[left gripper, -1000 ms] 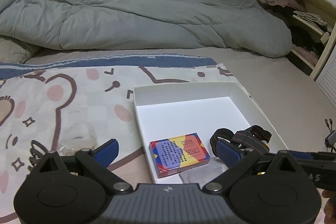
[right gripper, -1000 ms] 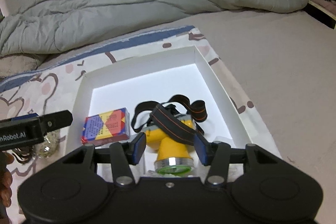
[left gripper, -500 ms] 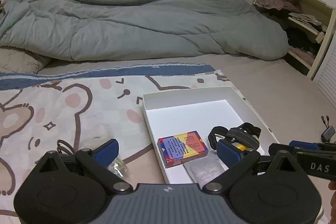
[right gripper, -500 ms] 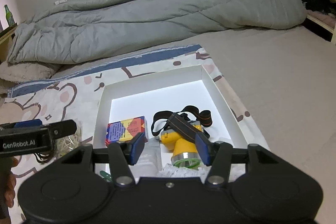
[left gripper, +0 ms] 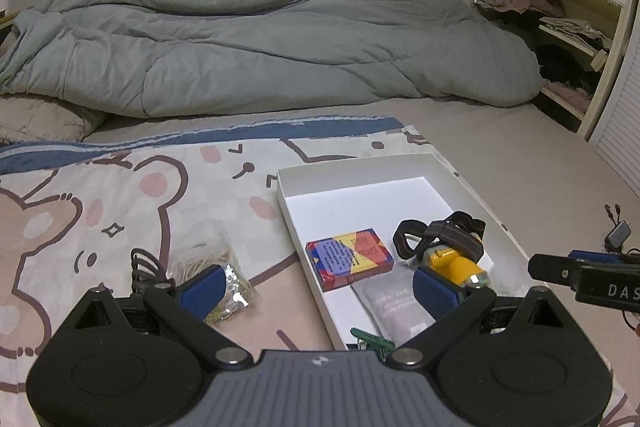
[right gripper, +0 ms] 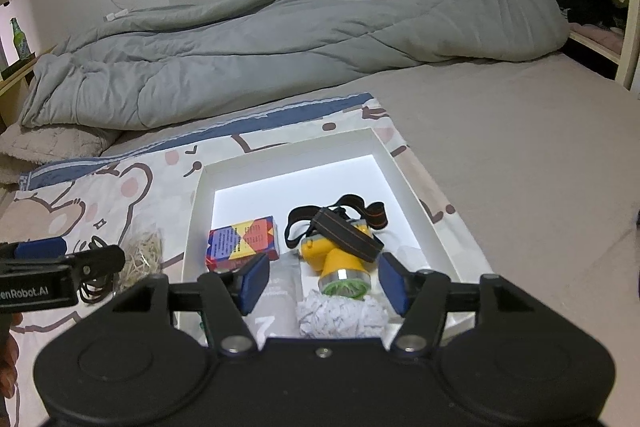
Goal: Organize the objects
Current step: 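Withdraw both open tools from the white box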
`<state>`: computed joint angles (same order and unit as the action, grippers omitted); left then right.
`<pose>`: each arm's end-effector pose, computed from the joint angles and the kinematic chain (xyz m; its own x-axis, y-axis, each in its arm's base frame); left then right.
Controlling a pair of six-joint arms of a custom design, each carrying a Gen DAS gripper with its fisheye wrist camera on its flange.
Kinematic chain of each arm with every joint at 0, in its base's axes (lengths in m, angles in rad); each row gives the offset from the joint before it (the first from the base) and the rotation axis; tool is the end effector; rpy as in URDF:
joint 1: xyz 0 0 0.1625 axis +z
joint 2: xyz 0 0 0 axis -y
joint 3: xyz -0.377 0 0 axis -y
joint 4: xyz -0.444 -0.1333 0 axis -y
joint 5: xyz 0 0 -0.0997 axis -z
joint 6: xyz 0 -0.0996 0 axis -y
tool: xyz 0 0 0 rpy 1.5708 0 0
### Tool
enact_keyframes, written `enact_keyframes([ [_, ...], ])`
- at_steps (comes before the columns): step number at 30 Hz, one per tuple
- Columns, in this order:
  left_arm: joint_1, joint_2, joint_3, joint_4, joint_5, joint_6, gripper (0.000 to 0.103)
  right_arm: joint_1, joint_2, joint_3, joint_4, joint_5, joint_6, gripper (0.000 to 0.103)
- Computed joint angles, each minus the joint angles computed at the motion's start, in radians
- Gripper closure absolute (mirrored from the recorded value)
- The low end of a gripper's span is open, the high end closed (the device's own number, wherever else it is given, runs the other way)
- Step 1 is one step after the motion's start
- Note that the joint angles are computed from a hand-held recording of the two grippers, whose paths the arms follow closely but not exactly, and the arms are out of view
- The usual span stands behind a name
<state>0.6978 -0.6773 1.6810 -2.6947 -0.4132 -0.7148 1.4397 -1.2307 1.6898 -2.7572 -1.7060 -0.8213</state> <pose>-0.3431 -0.5807 -0.0035 -0.7570 -0.2390 -0.6081 0.3503 0.6372 -0.6865 0.0321 -0.6738 0.3137 -0.7328 -0.3933 0.5553 -0.6440 0.6644 -0.3792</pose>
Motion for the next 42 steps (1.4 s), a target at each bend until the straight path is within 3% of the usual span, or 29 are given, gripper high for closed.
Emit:
enact_keyframes([
  [9, -0.007, -0.014, 0.026, 0.027, -0.005, -0.037, 0.000, -0.007, -0.029, 0.032, -0.022, -0.003, -0.012, 0.030],
  [16, -0.001, -0.021, 0.034, 0.074, 0.004, -0.064, 0.000, -0.013, -0.035, 0.050, -0.051, 0.002, -0.042, 0.011],
  [21, 0.007, -0.029, 0.039, 0.086, 0.008, -0.081, 0.000, -0.014, -0.031, 0.057, -0.074, -0.007, -0.078, 0.006],
  [28, 0.012, -0.032, 0.040, 0.100, 0.006, -0.094, 0.000, -0.014, -0.020, 0.057, -0.104, -0.023, -0.094, 0.000],
  [42, 0.012, -0.037, 0.046, 0.094, 0.009, -0.092, 0.000, -0.015, -0.001, 0.043, -0.122, -0.044, -0.069, 0.000],
])
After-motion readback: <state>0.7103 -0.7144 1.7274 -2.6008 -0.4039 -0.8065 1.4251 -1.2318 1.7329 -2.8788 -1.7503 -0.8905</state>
